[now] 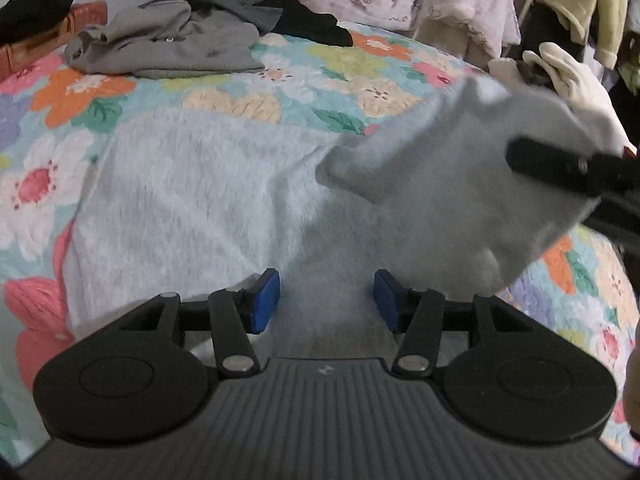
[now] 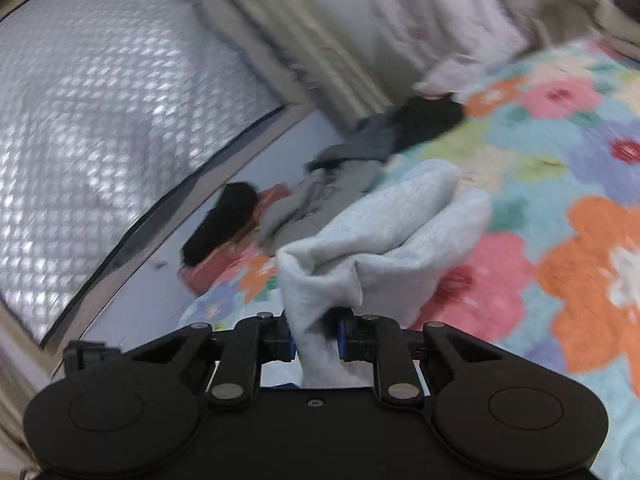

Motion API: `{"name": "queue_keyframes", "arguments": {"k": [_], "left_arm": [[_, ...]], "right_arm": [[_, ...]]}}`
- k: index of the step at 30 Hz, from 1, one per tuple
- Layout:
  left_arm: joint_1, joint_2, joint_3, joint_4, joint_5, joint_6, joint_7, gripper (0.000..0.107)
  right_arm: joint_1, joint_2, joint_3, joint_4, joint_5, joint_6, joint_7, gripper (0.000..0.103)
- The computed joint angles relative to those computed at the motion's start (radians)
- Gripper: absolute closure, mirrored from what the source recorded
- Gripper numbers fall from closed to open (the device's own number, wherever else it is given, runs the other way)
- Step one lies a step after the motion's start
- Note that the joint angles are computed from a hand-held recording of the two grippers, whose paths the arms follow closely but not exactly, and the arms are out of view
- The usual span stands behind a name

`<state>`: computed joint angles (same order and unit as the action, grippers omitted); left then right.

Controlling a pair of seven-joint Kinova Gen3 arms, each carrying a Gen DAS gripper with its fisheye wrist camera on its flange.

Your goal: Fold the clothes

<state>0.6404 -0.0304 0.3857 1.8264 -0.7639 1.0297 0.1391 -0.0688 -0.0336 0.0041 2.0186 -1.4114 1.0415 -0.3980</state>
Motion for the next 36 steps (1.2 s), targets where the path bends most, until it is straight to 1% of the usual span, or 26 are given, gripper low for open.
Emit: {"name": "queue_keyframes", "arguments": {"k": [1,2,3,4,5,7,8,9,10,11,12,13,15,18,22,23,24,26,29,30,32,34,36], "left_arm": [[-0.019,-0.031,0.014,0.018,0.011,-0.01,0.011,0.056],[-0.056,-0.065,0.047,0.042,0.014,-0.025,0.038,0.056],[-0.085,-0.101,0.075,0.076,0.009,-0.046,0.079,0.056],[-0.096,-0.137,0.084,0.11,0.002,-0.067,0.119,0.055],[-0.088,-0.171,0.076,0.147,-0.007,-0.085,0.158,0.055],[-0.085,-0.227,0.076,0.208,-0.009,-0.082,0.236,0.055],[-0.086,-0.252,0.079,0.229,-0.001,-0.073,0.257,0.055],[-0.099,-0.285,0.094,0.252,0.005,-0.07,0.281,0.055],[-0.114,-0.313,0.112,0.27,0.003,-0.061,0.315,0.055],[-0.147,-0.343,0.144,0.286,0.003,-0.055,0.356,0.055],[-0.192,-0.382,0.177,0.308,0.007,-0.066,0.397,0.055],[-0.221,-0.416,0.192,0.333,0.004,-0.092,0.437,0.055],[-0.246,-0.469,0.187,0.375,-0.01,-0.145,0.498,0.055],[-0.316,-0.512,0.203,0.414,-0.005,-0.208,0.534,0.055],[-0.422,-0.569,0.236,0.473,0.013,-0.323,0.596,0.055],[-0.451,-0.586,0.247,0.486,0.016,-0.351,0.61,0.055],[-0.475,-0.599,0.258,0.491,0.024,-0.363,0.614,0.055],[-0.531,-0.623,0.292,0.491,0.041,-0.359,0.615,0.055],[-0.568,-0.656,0.295,0.5,0.068,-0.383,0.592,0.055],[-0.572,-0.663,0.293,0.502,0.073,-0.387,0.582,0.055],[-0.561,-0.655,0.287,0.48,0.101,-0.346,0.525,0.055],[-0.576,-0.636,0.312,0.442,0.136,-0.27,0.447,0.055],[-0.601,-0.654,0.329,0.429,0.152,-0.247,0.423,0.055]], "right_arm": [[-0.01,0.0,-0.008,-0.02,0.013,0.0,-0.007,0.081],[-0.039,-0.003,0.0,-0.047,0.043,-0.003,-0.03,0.081],[-0.059,-0.009,-0.011,-0.078,0.083,-0.023,-0.039,0.081],[-0.078,-0.02,-0.039,-0.097,0.124,-0.059,-0.031,0.081],[-0.079,-0.029,-0.086,-0.117,0.165,-0.099,-0.008,0.081],[-0.078,-0.035,-0.178,-0.153,0.246,-0.169,0.019,0.081],[-0.09,-0.029,-0.206,-0.174,0.287,-0.181,0.018,0.081],[-0.118,-0.022,-0.215,-0.194,0.327,-0.189,0.007,0.081],[-0.157,-0.012,-0.206,-0.215,0.368,-0.184,-0.02,0.081],[-0.203,-0.003,-0.188,-0.231,0.397,-0.181,-0.037,0.081],[-0.248,0.008,-0.169,-0.242,0.414,-0.179,-0.041,0.081],[-0.275,0.018,-0.164,-0.25,0.427,-0.177,-0.047,0.081],[-0.29,0.039,-0.17,-0.248,0.437,-0.189,-0.071,0.081],[-0.306,0.069,-0.185,-0.244,0.448,-0.204,-0.103,0.081],[-0.315,0.038,-0.193,-0.179,0.445,-0.257,-0.077,0.081],[-0.315,0.036,-0.187,-0.167,0.43,-0.254,-0.066,0.081],[-0.307,0.042,-0.178,-0.161,0.399,-0.235,-0.063,0.081],[-0.282,0.059,-0.157,-0.157,0.329,-0.181,-0.057,0.081],[-0.253,0.084,-0.166,-0.162,0.266,-0.148,-0.057,0.081],[-0.251,0.087,-0.172,-0.166,0.262,-0.148,-0.067,0.081],[-0.277,0.075,-0.181,-0.167,0.294,-0.182,-0.092,0.081],[-0.29,0.07,-0.191,-0.165,0.311,-0.192,-0.098,0.081],[-0.3,0.07,-0.197,-0.161,0.315,-0.188,-0.09,0.081]]}}
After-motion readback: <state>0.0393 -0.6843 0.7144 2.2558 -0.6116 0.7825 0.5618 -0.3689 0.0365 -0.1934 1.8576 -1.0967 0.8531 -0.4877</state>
